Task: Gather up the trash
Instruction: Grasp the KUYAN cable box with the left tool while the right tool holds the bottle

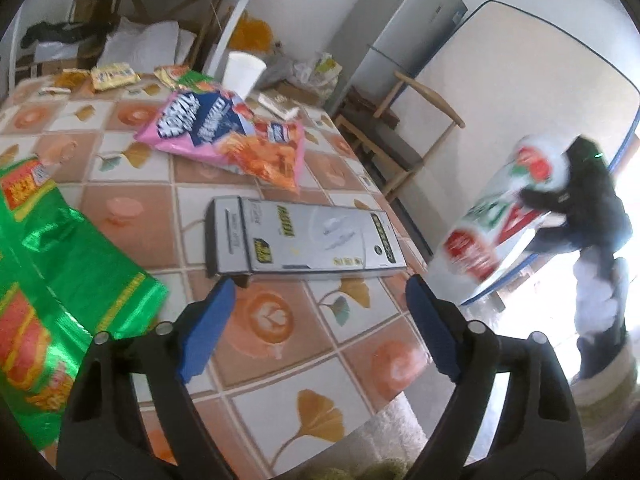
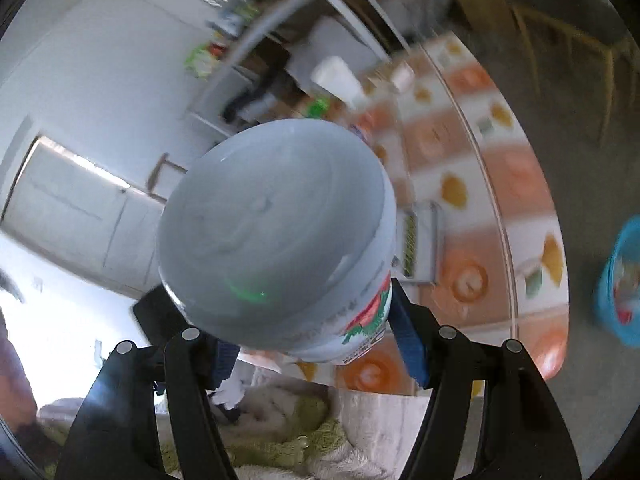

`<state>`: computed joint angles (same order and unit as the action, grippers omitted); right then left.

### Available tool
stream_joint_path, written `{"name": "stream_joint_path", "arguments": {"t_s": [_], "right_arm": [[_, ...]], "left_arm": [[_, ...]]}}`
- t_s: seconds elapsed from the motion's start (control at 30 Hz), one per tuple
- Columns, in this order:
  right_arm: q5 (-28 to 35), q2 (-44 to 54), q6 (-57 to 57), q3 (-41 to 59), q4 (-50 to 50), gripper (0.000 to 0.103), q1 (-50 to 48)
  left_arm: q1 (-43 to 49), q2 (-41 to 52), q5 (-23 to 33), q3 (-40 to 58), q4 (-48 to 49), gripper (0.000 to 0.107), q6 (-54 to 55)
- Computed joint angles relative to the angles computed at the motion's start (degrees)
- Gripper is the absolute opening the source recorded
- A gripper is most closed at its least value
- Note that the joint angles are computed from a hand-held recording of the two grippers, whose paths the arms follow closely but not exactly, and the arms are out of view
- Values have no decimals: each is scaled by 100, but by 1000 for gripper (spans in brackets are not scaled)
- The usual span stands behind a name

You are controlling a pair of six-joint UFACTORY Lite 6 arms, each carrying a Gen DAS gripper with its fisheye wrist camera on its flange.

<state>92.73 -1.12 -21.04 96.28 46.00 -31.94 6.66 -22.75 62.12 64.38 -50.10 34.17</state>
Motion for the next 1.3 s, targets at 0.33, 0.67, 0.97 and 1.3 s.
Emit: {"name": "stream_joint_path", "arguments": {"t_s": [0.33,0.67,0.97,1.3], "right_arm": [[-2030,812,787,372,-1308,64,1639],[-2569,2299,2109,1847,-3678,61,3131],[-925,4018,1982,4078,-3380,62,3056],[-1066,3266,1608,2286,-2416,63,2593]], "left_arm": [[-528,319,-318,75,237,60,-472],[-710,982,-370,357,164,43,-740],[-801,1173,-443,435,171,39,-883],[-737,1275,-521,362,187,39,-1071]]}}
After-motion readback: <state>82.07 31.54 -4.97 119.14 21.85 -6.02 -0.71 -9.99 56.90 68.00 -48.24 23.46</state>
